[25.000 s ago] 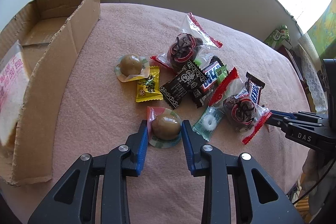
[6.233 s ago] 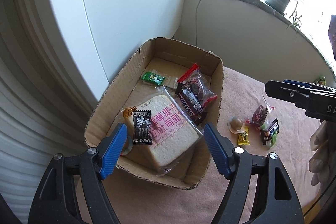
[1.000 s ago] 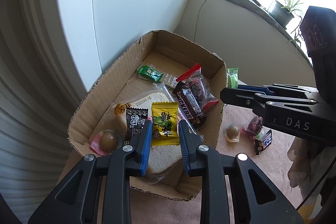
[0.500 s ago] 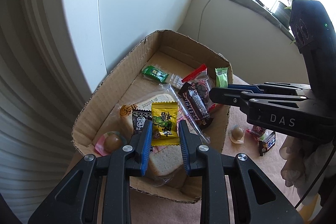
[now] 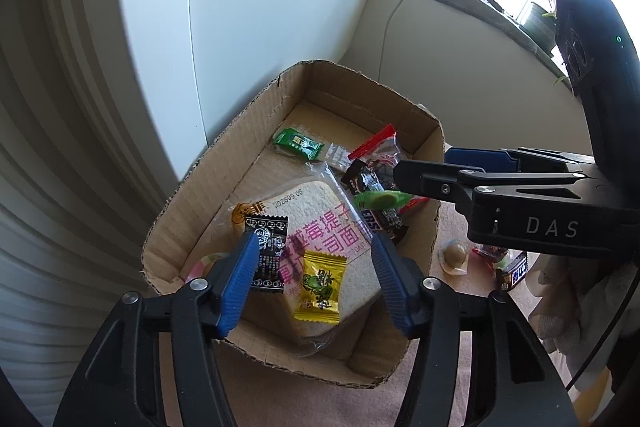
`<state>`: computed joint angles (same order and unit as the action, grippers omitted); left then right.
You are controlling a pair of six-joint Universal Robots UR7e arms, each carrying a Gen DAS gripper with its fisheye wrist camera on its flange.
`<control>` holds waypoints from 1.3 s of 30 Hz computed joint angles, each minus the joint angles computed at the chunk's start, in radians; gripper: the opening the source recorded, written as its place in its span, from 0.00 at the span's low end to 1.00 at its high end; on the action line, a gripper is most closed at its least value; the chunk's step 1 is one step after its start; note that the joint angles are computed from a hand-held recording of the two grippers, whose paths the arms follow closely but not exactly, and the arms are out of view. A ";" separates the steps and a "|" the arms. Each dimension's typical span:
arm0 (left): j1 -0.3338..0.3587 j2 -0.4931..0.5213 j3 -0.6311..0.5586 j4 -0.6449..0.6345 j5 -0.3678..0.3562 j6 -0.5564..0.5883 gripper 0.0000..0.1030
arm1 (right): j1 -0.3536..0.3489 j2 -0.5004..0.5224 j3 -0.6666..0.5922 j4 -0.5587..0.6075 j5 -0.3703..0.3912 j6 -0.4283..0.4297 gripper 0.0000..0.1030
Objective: Organize snacks
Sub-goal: 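Open both tools to release the yellow candy and green bar in the box, then move both tools back over the candy bag and Snickers on the table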
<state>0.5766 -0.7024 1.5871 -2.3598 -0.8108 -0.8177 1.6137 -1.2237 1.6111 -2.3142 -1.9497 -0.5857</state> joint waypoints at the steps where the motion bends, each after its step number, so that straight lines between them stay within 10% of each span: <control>1: 0.000 0.001 -0.001 0.005 0.001 0.002 0.64 | 0.000 0.001 -0.003 0.000 -0.004 0.004 0.67; 39: -0.021 0.084 -0.102 0.051 -0.026 0.063 0.68 | -0.129 -0.200 0.066 -0.060 0.001 0.071 0.67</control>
